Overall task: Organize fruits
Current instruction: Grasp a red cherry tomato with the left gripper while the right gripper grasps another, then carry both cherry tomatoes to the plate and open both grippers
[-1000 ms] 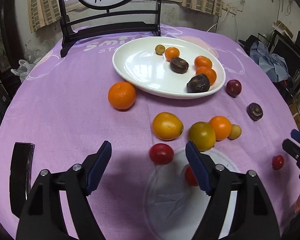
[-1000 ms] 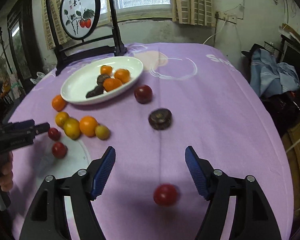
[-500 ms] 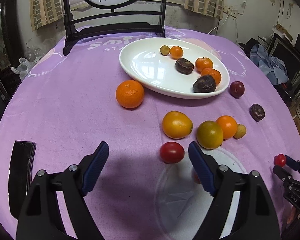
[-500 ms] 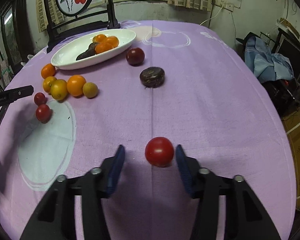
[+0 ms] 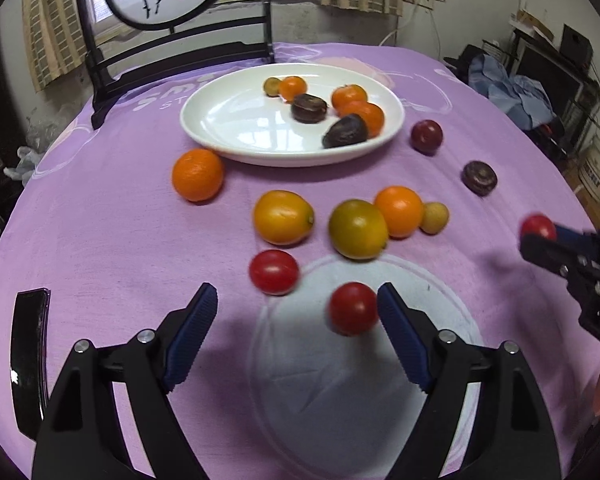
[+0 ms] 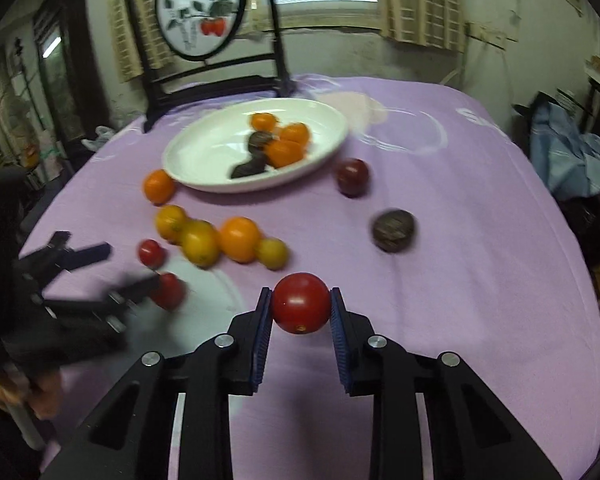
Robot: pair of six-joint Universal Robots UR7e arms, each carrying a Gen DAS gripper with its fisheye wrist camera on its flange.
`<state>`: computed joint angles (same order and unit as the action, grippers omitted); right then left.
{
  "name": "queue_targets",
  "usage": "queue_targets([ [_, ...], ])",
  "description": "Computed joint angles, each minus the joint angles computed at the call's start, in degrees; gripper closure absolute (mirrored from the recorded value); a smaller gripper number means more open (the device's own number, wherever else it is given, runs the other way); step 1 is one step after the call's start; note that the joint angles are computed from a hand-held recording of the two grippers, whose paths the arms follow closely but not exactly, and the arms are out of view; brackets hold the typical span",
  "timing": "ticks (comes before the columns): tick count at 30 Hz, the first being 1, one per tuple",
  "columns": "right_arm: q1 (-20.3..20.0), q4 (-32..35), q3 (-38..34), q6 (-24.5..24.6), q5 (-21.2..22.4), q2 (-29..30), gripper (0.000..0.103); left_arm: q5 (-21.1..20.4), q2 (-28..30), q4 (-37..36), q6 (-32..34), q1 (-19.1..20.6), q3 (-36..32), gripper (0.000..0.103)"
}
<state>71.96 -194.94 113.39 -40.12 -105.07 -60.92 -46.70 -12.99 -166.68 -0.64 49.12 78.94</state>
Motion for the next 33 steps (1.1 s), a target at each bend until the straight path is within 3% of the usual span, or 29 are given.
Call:
queue_targets([
  [4,1.4,0.8,-2.0,0.4,1.4,1.9,0.074,-0.8,0.2,2.4,-1.8,0.4,-0.5,0.023],
  [13,-2.0,4.9,-2.7,3.3,6.0,0.7,0.074,-3.7,0.2,4.1,-4.2,0.1,0.1,0.026],
  [18,-2.0,4.1,-1.3,1.7,7.1,-0.1,0.074,-4.3,1.3,5.5,-4.1,-0.1,-1.1,0.048],
  [23,-1.9,4.1,-1.2,1.5,6.8,0.0,0.073,-2.4,2.5,8.2,-5.8,-0.5,-3.1,0.054],
  [27,-2.0,4.4,-1.3,1.4,6.8,0.2,0.073,-0.2,4.0,10.0,-4.5,-1.1,-5.8,0.074],
  [33,-2.4,4.0,-1.1,1.5,7.7,-0.1,0.073,-1.2,2.5,10.5,-5.5,-0.9,-4.1,0.074],
])
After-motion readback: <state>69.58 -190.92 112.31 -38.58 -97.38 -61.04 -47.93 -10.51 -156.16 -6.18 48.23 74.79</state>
